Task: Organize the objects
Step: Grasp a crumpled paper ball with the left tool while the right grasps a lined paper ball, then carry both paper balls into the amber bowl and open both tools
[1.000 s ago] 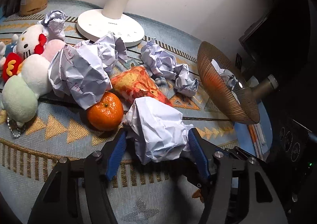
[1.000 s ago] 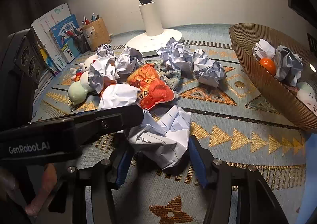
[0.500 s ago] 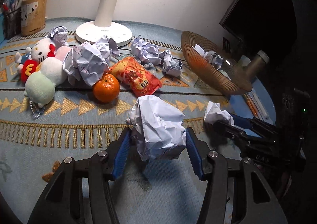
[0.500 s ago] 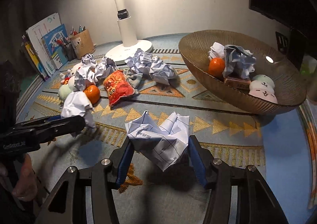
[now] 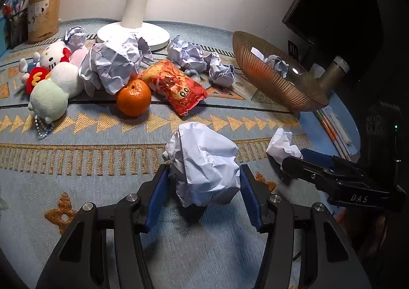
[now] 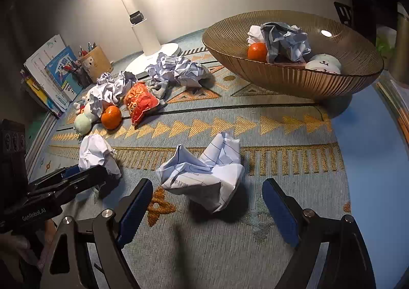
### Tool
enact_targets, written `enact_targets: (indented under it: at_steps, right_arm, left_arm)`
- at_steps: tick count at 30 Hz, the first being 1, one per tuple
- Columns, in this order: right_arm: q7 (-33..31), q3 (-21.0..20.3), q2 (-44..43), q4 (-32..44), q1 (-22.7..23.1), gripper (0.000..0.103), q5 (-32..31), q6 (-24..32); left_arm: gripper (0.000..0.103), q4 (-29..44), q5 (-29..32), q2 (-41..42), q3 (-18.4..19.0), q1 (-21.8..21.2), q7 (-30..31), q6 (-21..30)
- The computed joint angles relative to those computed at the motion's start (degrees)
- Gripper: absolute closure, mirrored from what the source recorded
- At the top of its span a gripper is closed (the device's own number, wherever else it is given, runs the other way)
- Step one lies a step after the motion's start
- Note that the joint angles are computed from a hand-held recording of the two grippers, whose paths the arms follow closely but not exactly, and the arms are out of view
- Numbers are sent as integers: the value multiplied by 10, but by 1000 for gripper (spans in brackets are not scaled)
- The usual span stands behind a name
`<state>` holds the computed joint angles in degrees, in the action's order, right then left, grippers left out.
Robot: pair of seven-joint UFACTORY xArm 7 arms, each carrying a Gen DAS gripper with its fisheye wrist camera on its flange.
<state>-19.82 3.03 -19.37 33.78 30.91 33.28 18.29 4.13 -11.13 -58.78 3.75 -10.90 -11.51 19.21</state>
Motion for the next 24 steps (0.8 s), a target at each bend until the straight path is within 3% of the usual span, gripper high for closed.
enact_targets:
  at_steps: [3,4,5,11,15,18,24]
  right_arm:
    - [40,23,16,10,-17,20,-30,-7]
    - [52,29,19,11,-22,26,-42,-10]
    - [55,28,23,13,-22,42,-49,-7]
    - [39,5,-24,-9,4,44,-41,-34]
    - [45,-5,-74,-7,-8,44,-77,-43]
    - [56,-20,-90,10,-25,44,-99,-53]
    - [52,-89,-43,86,-18,43,-63,-74]
  left_arm:
    - [51,4,3,4,-6,1,-2,1]
    - [51,7,5,8,-8,1,-3,1]
    - [51,9,6,11,-8,-1,-2,0]
    - [51,47,10,47,-11,-24,10,-19]
    - [51,81,10,77,-21,-45,14,-45]
    - [51,126,11,135,-16,-61,23,-80]
    - [51,262,8,292,-5,-92,46,-129]
